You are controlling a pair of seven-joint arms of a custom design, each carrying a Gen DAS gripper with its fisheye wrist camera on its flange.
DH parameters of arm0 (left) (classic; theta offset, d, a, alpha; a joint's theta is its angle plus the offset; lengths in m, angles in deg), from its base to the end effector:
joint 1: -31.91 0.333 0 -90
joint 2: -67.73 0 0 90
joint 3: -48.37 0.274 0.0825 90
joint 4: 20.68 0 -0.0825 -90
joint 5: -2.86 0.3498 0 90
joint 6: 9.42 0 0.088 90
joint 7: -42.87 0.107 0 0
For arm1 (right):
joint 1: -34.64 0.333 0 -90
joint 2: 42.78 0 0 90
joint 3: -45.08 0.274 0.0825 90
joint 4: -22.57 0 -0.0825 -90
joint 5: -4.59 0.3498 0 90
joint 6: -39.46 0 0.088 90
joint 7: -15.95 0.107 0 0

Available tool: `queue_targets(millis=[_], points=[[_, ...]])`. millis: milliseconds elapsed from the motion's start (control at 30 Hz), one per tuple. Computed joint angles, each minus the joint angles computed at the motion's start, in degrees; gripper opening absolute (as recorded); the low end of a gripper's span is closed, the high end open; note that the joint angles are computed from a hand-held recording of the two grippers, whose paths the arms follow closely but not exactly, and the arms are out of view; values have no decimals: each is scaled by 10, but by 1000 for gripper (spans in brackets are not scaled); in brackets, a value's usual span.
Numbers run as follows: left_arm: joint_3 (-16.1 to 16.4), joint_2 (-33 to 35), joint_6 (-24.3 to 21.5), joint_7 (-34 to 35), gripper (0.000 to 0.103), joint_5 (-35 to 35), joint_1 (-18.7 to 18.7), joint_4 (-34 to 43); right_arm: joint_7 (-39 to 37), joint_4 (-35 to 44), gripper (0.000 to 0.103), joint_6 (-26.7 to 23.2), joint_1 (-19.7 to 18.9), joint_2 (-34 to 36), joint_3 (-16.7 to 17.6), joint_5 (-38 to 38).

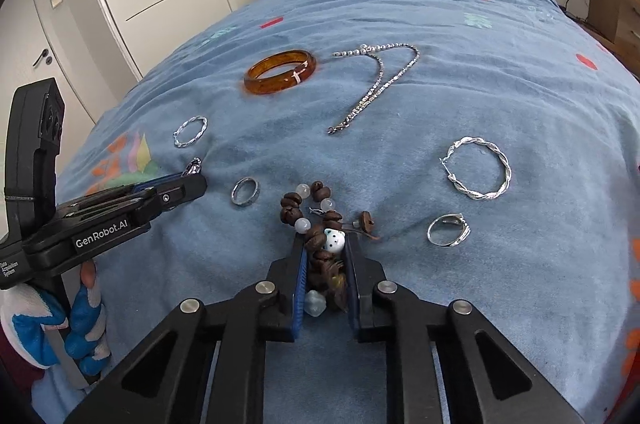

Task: Organize jewelry
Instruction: 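Carry the watch and bead bracelet over the red-rimmed box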

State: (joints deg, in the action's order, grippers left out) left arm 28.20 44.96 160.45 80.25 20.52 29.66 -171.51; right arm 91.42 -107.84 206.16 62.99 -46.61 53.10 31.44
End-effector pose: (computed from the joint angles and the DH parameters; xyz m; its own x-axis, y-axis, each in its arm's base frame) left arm 0.3928 -0.1867 0.4301 0.1273 -0.9640 0.2336 -0.7343 -0.2499 -0.6312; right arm 0.4398 0.2907 0.4392 0.5104 -0.8360 -0.2014 -0.7182 -0.2855 -0.6346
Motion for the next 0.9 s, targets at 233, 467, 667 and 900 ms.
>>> queue_targets(millis=[233,467,667,900], points=[[-2,-50,-7,-16,22,-19,-20,-23,-32,-38,16,-7,16,-55,-11,50],[-25,-91,-43,-26,22,-29,-45,2,-21,-103,16,2,33,-161,-40,49],[-51,-53,-73,-28,22,-22,-78,85,21,-168,16,-2,17,-268,-68,10],[-85,87,-82,-61,22,34,-103,247,42,-220,16,-51,-60,-375,-113,-69]])
